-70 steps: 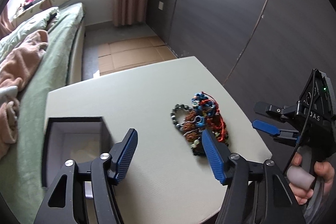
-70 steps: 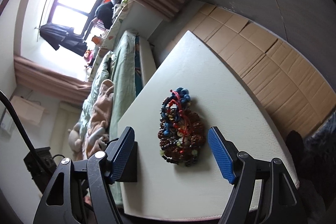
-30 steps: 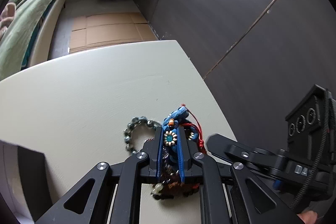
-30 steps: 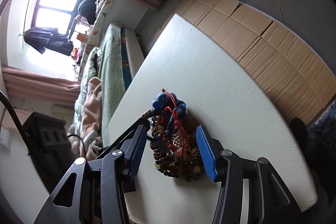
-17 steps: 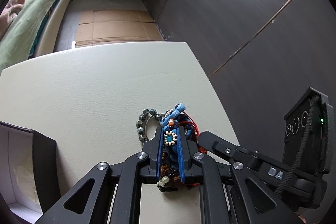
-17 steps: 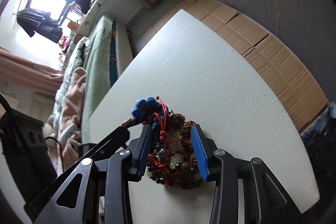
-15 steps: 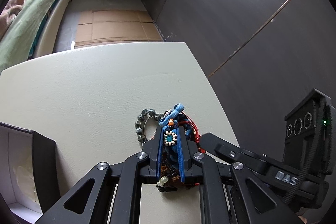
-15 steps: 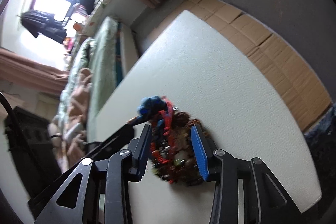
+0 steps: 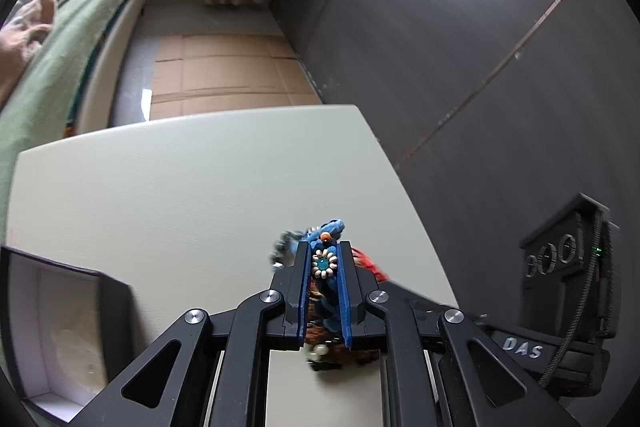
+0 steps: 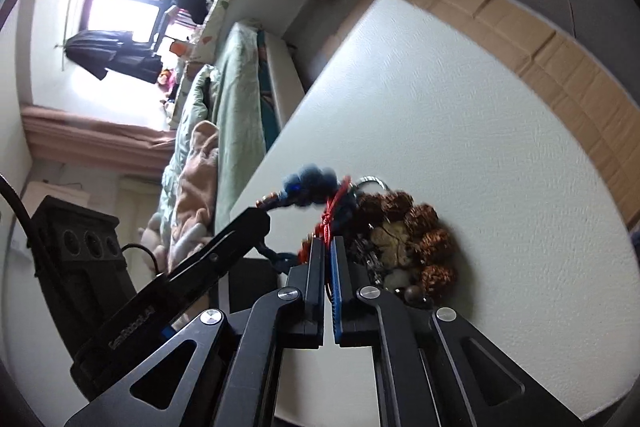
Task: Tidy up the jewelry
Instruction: 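Drop the blue bracelet in the box with the left gripper while the right grasps the red string bracelet, then release the red string bracelet into the black box with the right gripper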
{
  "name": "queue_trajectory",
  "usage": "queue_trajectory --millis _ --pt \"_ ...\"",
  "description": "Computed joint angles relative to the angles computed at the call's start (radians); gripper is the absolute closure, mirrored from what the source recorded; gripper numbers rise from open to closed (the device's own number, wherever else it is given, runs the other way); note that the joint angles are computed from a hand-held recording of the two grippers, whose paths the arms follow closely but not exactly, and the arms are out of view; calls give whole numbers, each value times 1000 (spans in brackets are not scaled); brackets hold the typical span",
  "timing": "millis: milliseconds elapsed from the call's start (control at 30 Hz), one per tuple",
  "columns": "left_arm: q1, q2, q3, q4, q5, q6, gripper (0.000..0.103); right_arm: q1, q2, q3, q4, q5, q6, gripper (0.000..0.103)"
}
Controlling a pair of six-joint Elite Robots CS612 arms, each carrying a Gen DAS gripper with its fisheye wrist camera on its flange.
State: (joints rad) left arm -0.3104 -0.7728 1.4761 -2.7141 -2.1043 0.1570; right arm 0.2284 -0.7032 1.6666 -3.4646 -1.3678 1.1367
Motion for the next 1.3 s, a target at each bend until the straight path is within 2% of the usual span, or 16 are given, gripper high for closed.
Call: queue_trajectory --millis 233,467,900,967,1000,1033,1100,1133,1300 --pt "32 -9 -9 -37 22 -39 90 3 -1 -7 -6 -12 -3 98" --pt "72 -43 7 -96 18 -45 90 11 10 -38 -39 9 -60 98" --pt "132 -52 20 -125 28 -65 88 51 63 -159 -95 53 -164 98" --pt "142 -46 15 -98 24 -66 81 56 73 -181 -91 65 -180 98" --pt "148 -42 11 -84 16 -72 65 59 78 -193 -88 72 -189 98" --pt "155 -36 6 -75 3 -82 43 61 83 -202 -85 77 -195 98" --pt "169 -28 7 -94 -8 -113 18 64 91 -224 -72 97 -217 98" --pt "174 -27 11 -108 -4 -122 15 67 94 -229 -68 102 -224 98" --pt "193 -28 30 -142 13 -142 15 76 117 -279 -48 140 -257 98"
